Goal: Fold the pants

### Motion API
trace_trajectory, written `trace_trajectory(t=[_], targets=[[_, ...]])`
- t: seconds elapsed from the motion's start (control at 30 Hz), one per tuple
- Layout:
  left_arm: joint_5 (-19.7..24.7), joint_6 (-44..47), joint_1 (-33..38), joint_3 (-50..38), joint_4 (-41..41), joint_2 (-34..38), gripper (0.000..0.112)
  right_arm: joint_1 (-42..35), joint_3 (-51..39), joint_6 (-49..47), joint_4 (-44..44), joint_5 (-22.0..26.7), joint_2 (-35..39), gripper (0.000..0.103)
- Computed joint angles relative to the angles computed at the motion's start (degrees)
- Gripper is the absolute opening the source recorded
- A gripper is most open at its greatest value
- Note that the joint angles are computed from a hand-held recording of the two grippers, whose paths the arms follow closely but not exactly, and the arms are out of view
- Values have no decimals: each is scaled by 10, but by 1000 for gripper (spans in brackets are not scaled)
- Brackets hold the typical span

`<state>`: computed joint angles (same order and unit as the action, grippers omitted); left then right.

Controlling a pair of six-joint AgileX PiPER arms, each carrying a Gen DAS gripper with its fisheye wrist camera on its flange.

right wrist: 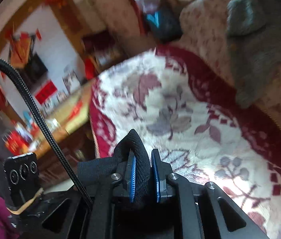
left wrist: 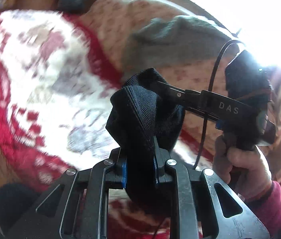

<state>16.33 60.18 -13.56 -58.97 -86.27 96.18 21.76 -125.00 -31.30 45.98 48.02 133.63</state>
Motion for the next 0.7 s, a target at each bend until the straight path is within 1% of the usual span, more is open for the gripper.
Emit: trace_trajectory(t=[0.1,0.13,0.23,0.3,0.4,0.5,0.57,0.6,0.67,0.7], targets=[[-12,5,-37,-4,14,-31,18,-29,168,-104,106,-54,-108,14],[-22,-7,-60,-9,35,-39,18,-42,223,-142,145,-67,-143,14],[-46,-49,-111,-31,97,-38,18,-84,359,-242,256,-83,-227,14],[-61,-106,-150,-45,169,-35,18,-116,442,-302,324,-80,-276,14],[-77,-256,-216,-79,340,-11,18,-172,555,-369,392,-69,-342,14],[-84,-414,-276,-117,512,27,18,-244,658,-422,445,-38,-391,14],[-83,-518,-315,-146,626,58,18,-286,707,-449,462,-20,-410,14],[-80,-569,-331,-162,684,78,18,-310,737,-468,475,-11,-417,14],[-59,-671,-363,-201,798,120,18,-362,791,-512,500,14,-420,14],[-51,-705,-374,-213,836,140,18,-384,809,-525,508,24,-414,16]])
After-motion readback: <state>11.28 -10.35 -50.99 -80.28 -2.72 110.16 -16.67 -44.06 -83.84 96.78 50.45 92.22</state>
